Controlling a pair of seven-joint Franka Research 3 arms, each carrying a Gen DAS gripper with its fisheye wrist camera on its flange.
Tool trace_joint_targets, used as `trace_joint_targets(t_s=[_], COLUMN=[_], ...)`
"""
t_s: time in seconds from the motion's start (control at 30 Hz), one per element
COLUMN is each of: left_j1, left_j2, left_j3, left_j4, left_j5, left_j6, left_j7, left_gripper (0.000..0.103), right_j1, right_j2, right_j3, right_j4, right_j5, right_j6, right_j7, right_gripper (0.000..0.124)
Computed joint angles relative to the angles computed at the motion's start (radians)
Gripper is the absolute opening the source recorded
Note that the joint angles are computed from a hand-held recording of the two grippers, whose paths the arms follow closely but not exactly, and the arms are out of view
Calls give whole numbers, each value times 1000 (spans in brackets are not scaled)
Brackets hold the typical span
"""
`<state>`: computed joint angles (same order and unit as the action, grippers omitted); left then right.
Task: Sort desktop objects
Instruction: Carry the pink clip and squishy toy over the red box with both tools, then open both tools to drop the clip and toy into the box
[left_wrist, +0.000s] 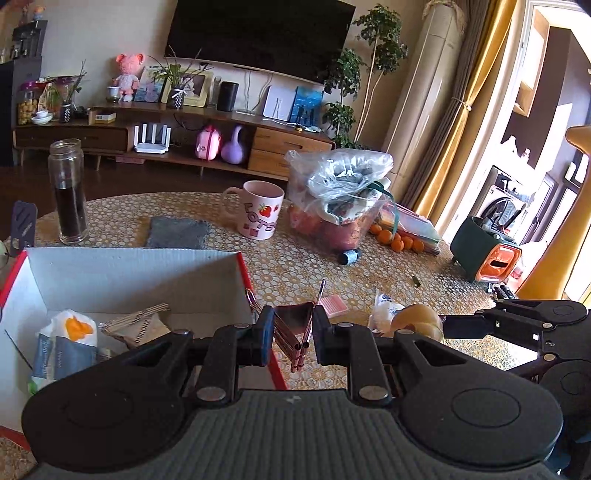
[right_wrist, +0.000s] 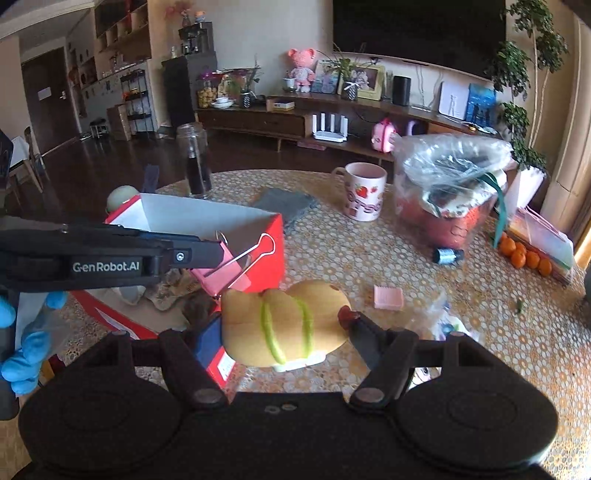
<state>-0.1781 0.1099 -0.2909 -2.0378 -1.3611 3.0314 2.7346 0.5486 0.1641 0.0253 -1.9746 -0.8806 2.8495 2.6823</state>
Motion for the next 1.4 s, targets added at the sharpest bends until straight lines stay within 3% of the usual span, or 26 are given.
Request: trace_joint_targets(t_s=[0.47,0.83,1.03,1.23,1.4], left_j1=[78,176,228,272,281], left_j2=[17,85,110,132,153], left_j3=[43,15,-13,-52,-39], left_j4=[-2,-4,-6,-6,6], left_j5=[30,272,390,504,645], left_j6=[35,53,22,8,-54], left_j7=[-6,-220,-324,-396,-534], left_gripper=[20,20,20,20,20], right_j1=[77,166,167,176,172], right_j2=[275,497,590,634,652], right_j3=[5,-49,-45,-61,-57], right_j4=[349,655,782,841,865], right_j5=[311,500,606,654,678], right_j6=[-77,-207,-290,-344,-365], right_j7=[-390,-614,-719,-747,-768], right_gripper=[72,72,72,72,73])
